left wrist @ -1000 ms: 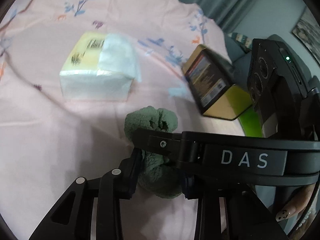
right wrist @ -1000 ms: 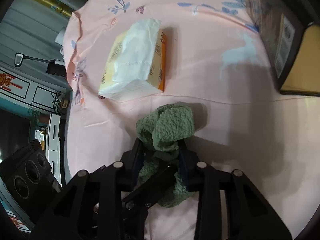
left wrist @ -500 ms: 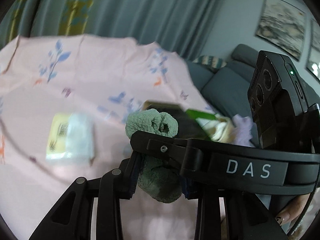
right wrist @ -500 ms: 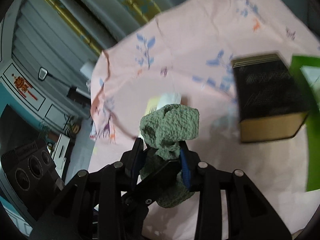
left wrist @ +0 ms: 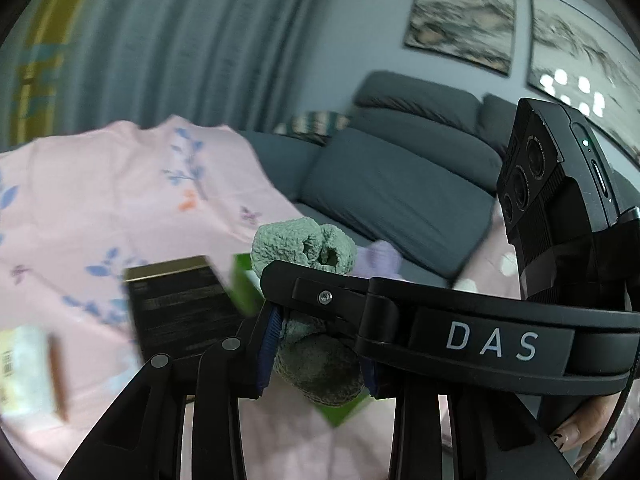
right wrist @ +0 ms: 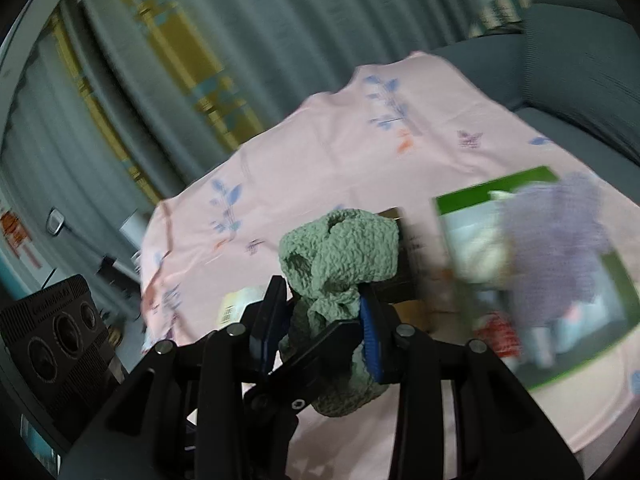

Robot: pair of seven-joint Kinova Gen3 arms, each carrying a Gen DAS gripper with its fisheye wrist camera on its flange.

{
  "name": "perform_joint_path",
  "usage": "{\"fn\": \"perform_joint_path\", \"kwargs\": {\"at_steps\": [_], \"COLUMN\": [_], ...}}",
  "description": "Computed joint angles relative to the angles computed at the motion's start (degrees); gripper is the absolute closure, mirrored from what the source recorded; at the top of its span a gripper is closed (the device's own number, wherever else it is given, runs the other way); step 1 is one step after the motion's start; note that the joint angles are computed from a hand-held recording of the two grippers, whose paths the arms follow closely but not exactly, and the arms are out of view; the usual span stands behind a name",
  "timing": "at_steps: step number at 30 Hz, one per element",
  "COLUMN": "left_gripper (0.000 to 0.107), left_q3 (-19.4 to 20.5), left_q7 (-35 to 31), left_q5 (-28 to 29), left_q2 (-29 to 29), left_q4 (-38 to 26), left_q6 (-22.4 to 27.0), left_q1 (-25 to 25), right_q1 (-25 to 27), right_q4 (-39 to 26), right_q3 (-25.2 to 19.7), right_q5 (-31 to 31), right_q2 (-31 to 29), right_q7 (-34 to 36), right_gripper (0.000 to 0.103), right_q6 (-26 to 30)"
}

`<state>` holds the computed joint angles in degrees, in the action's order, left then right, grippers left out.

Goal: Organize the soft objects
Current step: 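Lift the green scrunchie with the right tool and carry it over the box, then lower the green scrunchie into the green box and open the right tool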

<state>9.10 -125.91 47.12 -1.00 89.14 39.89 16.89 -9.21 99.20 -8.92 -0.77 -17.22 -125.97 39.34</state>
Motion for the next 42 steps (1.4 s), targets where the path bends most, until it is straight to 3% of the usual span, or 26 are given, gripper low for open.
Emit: {"fn": "perform_joint_path", "kwargs": {"at_steps": [12, 20, 28, 31, 32, 33, 37, 42], "left_gripper": [0.073, 0.073, 0.073, 0.073, 0.072, 0.066, 0.047, 0.025], "left_q3": [7.04, 7.7, 7.42, 7.07, 6.76, 6.52, 6.37, 5.89], "left_q7": [8.47, 15.72, 20.96, 22.86, 23.73, 24.49, 26.13, 28.19], "left_q5": [-10.5, -17.67, -21.3, -23.37, -24.61, -25.69, -27.67, -29.85], "left_q2": [13.31, 18.02, 20.31, 20.65, 20.55, 20.68, 19.62, 16.36], "left_q4": [-13.04, -18.24, -20.51, -21.29, -21.52, -22.02, -21.52, -18.71], "left_q6": [4.64, 8.35, 10.52, 10.9, 11.08, 11.32, 10.89, 7.48], "left_q1": [5.61, 8.9, 10.38, 11.29, 11.88, 12.34, 12.71, 12.99], "right_q1": [7.76, 8.82, 9.73, 10.26, 10.58, 10.65, 10.89, 12.15], "right_q4": [4.51, 6.07, 6.01, 5.77, 5.54, 5.42, 4.96, 5.15], "right_q3": [3.62, 6.76, 6.86, 6.33, 5.92, 5.83, 4.64, 1.77], "right_q5": [2.03, 0.3, 0.97, 1.88, 2.45, 2.73, 5.3, 9.9], "right_q2": [-2.48, -1.51, 0.33, 0.74, 0.91, 1.03, 0.47, -2.23], "right_q7": [-5.49, -5.31, -6.63, -7.69, -8.5, -8.94, -10.55, -14.44], "right_gripper": [0.067, 0.067, 0.068, 0.061, 0.052, 0.043, 0.035, 0.017], "right_q6": [3.33, 4.95, 6.73, 7.31, 7.92, 8.33, 9.73, 9.88]}}
